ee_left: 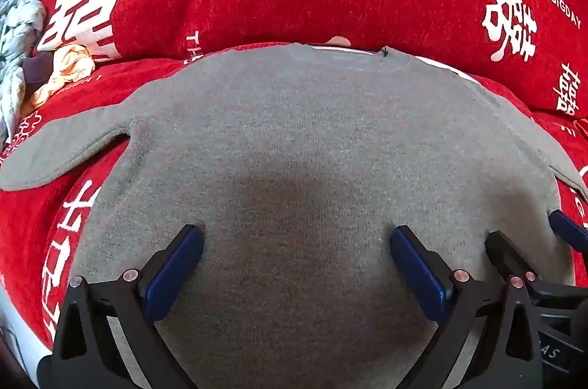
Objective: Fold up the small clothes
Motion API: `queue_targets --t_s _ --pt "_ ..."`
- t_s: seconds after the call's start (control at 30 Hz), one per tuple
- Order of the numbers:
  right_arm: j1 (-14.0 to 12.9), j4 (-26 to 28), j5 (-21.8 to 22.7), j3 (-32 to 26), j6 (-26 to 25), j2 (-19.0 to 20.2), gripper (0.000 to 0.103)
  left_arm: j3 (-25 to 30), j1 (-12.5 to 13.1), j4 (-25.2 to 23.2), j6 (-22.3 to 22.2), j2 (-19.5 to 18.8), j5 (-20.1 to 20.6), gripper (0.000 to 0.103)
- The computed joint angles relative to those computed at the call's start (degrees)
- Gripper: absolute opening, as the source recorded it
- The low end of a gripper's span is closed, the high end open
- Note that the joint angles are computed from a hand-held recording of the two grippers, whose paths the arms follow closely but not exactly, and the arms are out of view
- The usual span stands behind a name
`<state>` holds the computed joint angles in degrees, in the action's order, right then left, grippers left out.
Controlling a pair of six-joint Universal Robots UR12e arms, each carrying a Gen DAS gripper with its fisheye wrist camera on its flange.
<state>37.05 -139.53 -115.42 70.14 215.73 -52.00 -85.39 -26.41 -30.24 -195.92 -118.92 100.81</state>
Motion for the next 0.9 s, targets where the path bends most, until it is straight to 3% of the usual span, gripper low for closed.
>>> queue_targets --t_s 0.23,0.33,0.5,0.9 --pt "-0.8 5.7 3.8 -1.7 -1.2 -0.4 0.103 3.6 -0.1 -10.3 -1.1 0.2 -0.2 0.102" --pt "-0.7 4.1 3.1 -1.1 -2.4 -1.0 0.103 4.2 -0.7 -11.4 -0.7 0.3 2.2 0.102" --pt "-0.9 2.7 2.7 -0.3 -2.9 -2.0 0.103 5.7 -0.8 -13.8 -2.0 0.4 1.7 0.102" --pt "-3.0 1.0 2.8 3.6 1.1 -5.7 0.103 10.6 -2.6 -17.0 -0.8 -1.5 2.3 0.102"
